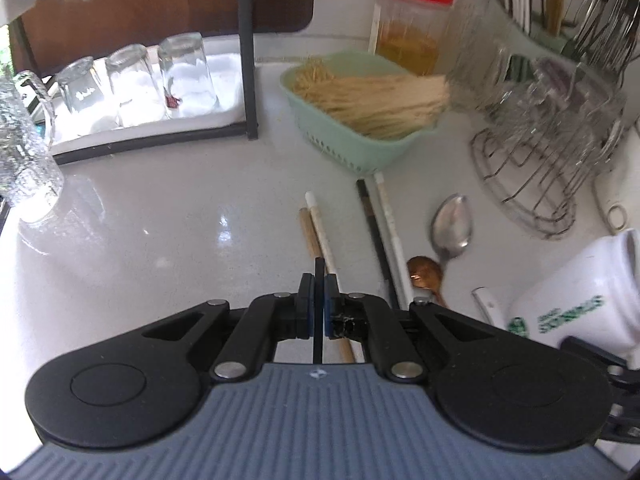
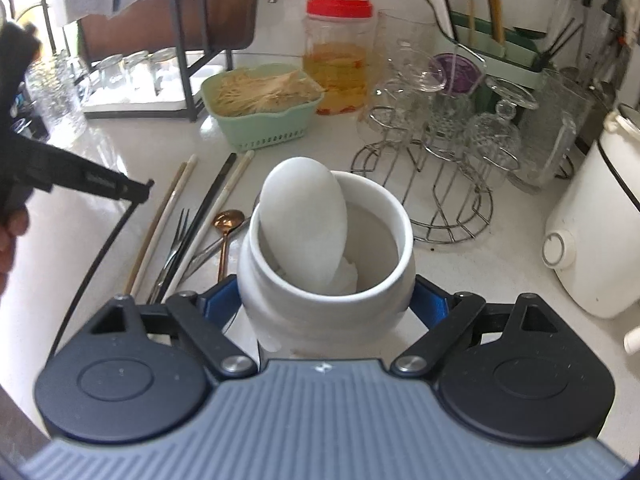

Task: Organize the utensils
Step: 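Lift the black chopstick with the left gripper, then carry the black chopstick with the left gripper and lower it into the mug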

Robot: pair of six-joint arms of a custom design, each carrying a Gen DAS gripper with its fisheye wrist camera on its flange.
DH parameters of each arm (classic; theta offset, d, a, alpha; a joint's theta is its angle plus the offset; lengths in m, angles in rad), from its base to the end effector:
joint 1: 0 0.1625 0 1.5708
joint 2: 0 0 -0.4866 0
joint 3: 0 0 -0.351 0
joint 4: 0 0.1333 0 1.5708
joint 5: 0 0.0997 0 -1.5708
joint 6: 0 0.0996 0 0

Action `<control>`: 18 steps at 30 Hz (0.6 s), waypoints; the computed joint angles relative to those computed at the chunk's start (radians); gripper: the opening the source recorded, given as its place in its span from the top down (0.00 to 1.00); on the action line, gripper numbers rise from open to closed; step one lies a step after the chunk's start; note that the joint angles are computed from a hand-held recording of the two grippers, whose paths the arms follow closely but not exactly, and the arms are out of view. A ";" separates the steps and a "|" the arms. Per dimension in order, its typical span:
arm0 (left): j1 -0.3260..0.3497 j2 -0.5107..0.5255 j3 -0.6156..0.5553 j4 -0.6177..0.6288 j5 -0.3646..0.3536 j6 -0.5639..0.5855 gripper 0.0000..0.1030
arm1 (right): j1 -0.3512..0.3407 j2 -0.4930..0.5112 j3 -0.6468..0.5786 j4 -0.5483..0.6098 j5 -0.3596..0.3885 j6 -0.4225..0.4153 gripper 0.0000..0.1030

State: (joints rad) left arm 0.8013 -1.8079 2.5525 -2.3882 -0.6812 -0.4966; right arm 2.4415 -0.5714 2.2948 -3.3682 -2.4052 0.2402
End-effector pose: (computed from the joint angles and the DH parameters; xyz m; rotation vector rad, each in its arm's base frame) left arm -0.0211 -0.3246 0.3423 0.2807 2.3463 -0.7356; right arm 0.3904 -0.2511 0.0194 0.7049 -2.2881 0.6348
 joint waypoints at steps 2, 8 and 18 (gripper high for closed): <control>-0.035 -0.051 -0.016 0.084 -0.003 -0.049 0.95 | 0.001 0.000 -0.001 0.003 0.001 0.004 0.11; -0.153 -0.179 -0.074 0.322 -0.016 -0.172 0.95 | 0.005 0.007 -0.006 -0.002 0.006 0.013 0.12; -0.339 -0.302 -0.180 0.597 -0.064 -0.325 0.95 | 0.032 0.026 -0.033 0.024 0.036 0.014 0.12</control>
